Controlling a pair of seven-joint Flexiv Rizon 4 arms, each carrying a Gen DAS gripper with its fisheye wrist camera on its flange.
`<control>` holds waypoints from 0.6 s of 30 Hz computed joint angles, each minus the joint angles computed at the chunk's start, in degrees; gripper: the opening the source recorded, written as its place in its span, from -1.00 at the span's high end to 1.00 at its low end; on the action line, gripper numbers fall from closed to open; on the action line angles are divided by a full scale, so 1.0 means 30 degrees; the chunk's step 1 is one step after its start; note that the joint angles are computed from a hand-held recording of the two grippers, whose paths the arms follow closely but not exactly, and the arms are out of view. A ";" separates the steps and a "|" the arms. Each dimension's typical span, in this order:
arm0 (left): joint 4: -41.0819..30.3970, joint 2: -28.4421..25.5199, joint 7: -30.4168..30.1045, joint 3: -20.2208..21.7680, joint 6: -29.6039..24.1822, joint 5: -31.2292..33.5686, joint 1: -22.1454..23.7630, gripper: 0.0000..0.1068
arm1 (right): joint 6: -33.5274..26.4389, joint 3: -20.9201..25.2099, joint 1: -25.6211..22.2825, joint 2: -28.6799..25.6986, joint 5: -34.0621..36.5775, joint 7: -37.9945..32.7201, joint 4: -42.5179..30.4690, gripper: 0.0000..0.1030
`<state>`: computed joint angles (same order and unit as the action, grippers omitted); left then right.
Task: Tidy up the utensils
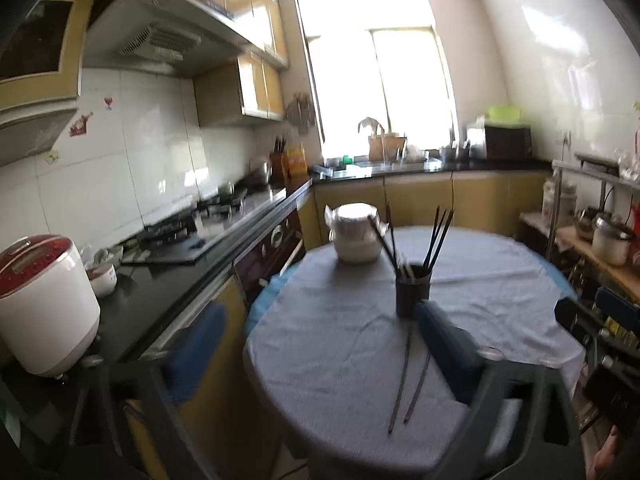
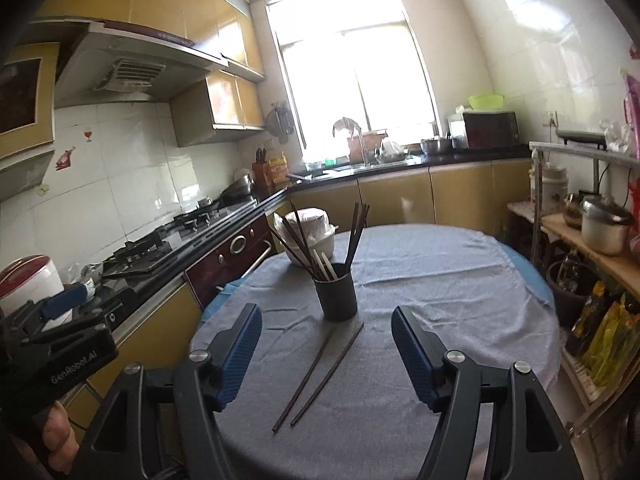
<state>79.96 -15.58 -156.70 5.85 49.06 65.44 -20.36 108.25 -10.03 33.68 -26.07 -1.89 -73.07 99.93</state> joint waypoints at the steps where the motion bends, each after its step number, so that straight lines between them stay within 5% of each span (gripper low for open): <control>1: 0.0011 0.0079 -0.0476 0.0069 -0.0077 0.0505 -0.0229 -0.88 | 0.0566 -0.1184 0.1058 0.0089 0.0565 -0.0286 0.0355 -0.52; 7: 0.0372 0.0411 -0.0462 -0.0117 0.0315 0.0911 -0.0180 -0.88 | 0.0399 -0.2288 0.2374 0.0020 0.1893 -0.1357 0.0299 -0.54; 11: 0.0700 0.0690 -0.0968 -0.0187 0.0227 0.0947 0.0038 -0.88 | 0.0491 -0.4393 0.4312 -0.0074 0.3036 -0.1752 0.0552 -0.54; 18: 0.1384 0.1237 -0.1515 -0.0358 -0.0220 0.1440 0.0429 -0.88 | 0.0272 -0.4894 0.4793 -0.0167 0.3744 -0.1580 0.0410 -0.54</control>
